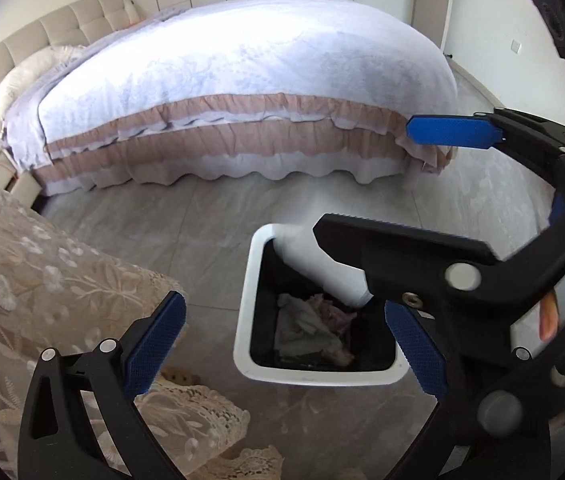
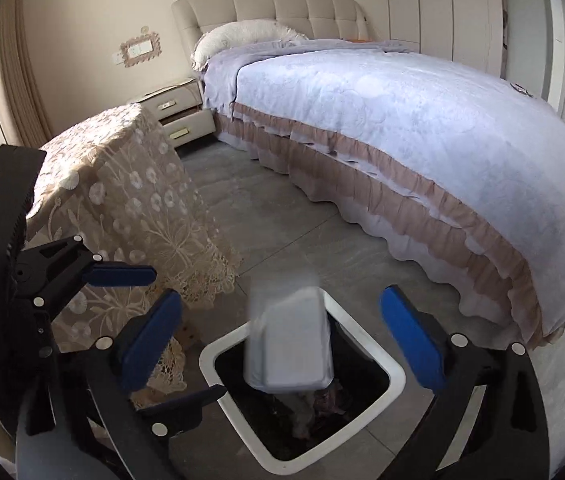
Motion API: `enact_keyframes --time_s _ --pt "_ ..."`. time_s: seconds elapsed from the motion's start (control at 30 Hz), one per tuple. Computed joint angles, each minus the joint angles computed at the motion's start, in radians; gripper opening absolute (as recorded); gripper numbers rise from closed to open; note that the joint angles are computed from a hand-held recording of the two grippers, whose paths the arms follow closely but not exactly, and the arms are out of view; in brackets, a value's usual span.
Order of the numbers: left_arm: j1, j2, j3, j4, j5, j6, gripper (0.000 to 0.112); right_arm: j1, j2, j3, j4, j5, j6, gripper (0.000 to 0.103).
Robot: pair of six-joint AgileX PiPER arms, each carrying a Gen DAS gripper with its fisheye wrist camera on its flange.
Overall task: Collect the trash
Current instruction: 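Open both tools over the bin and return toward the table, then grasp the red snack bag with the left tool while the right tool grasps the clear plastic bag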
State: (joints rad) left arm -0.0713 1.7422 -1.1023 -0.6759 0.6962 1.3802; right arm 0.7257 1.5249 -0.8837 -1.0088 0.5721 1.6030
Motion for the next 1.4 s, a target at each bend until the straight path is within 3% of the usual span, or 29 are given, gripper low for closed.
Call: enact_keyframes --time_s 0.37,0.63,0.83,0.93,1.0,1.1,1.23,1.4 --pt "0.087 -0.095 0.031 -0.055 0.043 0.037 0.098 0.065 0.001 -0.080 0.001 0.082 -0.027 0.099" --pt "0.282 -0.204 0.017 -0.137 0.145 0.082 0.098 0.130 -0.007 -0.160 -0.133 0.068 0.101 0.099" --pt "0.469 -0.214 -0.073 -0.206 0.248 0.066 0.098 0.265 0.026 -0.269 -0.385 0.271 0.294 0.099" --pt "0.549 -0.229 -0.082 -0.257 0.236 0.096 0.098 0.304 0.062 -0.356 -0.425 0.328 0.273 0.099" --pt "0.607 -0.218 -0.106 -0.285 0.253 0.091 0.098 0.351 0.116 -0.427 -0.462 0.419 0.293 0.099" --pt "0.697 -0.151 -0.207 -0.310 0.346 0.036 0.098 0.350 0.169 -0.546 -0.400 0.328 0.159 0.099" --pt "0.830 -0.048 -0.343 -0.361 0.454 0.014 0.098 0.386 0.284 -0.714 -0.408 0.341 0.040 0.099" --pt "0.957 0.057 -0.501 -0.381 0.504 -0.038 0.098 0.390 0.382 -0.870 -0.404 0.224 -0.004 0.099"
